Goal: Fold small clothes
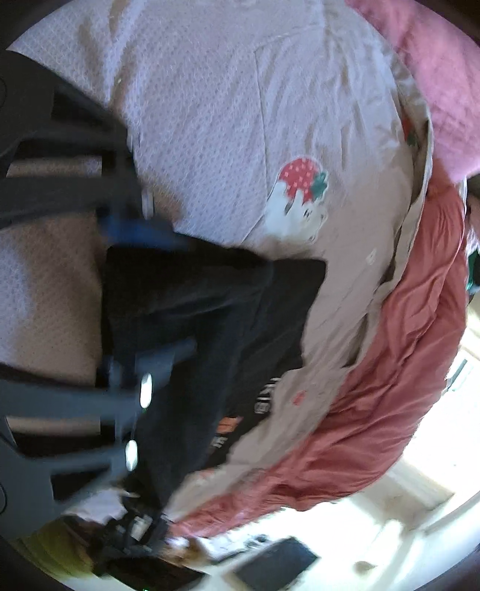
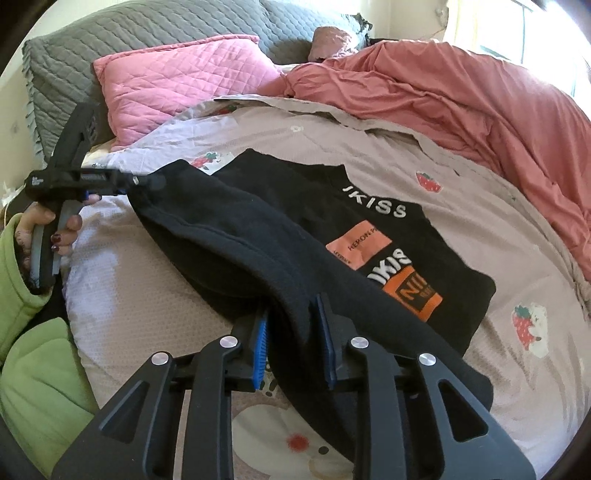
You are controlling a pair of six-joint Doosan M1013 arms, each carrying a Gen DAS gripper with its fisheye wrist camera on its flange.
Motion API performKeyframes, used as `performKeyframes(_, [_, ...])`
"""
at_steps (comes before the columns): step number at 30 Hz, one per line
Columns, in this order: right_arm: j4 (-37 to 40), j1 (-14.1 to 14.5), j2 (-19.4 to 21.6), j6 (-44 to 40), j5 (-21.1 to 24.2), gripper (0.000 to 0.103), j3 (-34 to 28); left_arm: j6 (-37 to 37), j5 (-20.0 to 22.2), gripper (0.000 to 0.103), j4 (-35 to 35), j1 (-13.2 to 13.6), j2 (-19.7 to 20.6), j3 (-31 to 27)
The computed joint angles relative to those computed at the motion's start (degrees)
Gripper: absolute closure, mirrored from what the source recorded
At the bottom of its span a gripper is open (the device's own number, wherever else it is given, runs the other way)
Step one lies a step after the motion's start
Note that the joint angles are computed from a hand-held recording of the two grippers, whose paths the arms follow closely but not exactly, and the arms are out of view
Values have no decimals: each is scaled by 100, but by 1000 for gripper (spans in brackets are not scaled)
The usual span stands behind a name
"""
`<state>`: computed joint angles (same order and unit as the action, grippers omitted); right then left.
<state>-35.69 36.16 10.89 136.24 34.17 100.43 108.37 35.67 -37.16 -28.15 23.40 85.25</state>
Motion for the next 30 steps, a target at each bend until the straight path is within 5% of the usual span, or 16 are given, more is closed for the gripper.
performKeyframes(3, [-113, -4, 31, 63, 93, 87, -40, -89, -108, 92, 381, -98, -40, 34])
performKeyframes(9, [-350, -151, 80, 68, 133, 88, -179, 479, -323, 93, -506, 35, -98, 141])
performKeyframes(14, [-285, -357, 262, -263, 283, 88, -450, 1217, -563, 81, -1433, 108, -150, 241])
performKeyframes(20, [221, -741, 679, -835, 572, 87, -887, 1834, -841, 78, -2304, 177, -226, 377])
performKeyframes(25, [56, -827, 997, -836, 926, 64, -1162, 1428, -758, 73, -1880, 163, -188, 316])
performKeyframes(30, [-508, -963, 958, 80, 865, 55, -1092, 1319, -525, 69, -1687, 160, -127, 251])
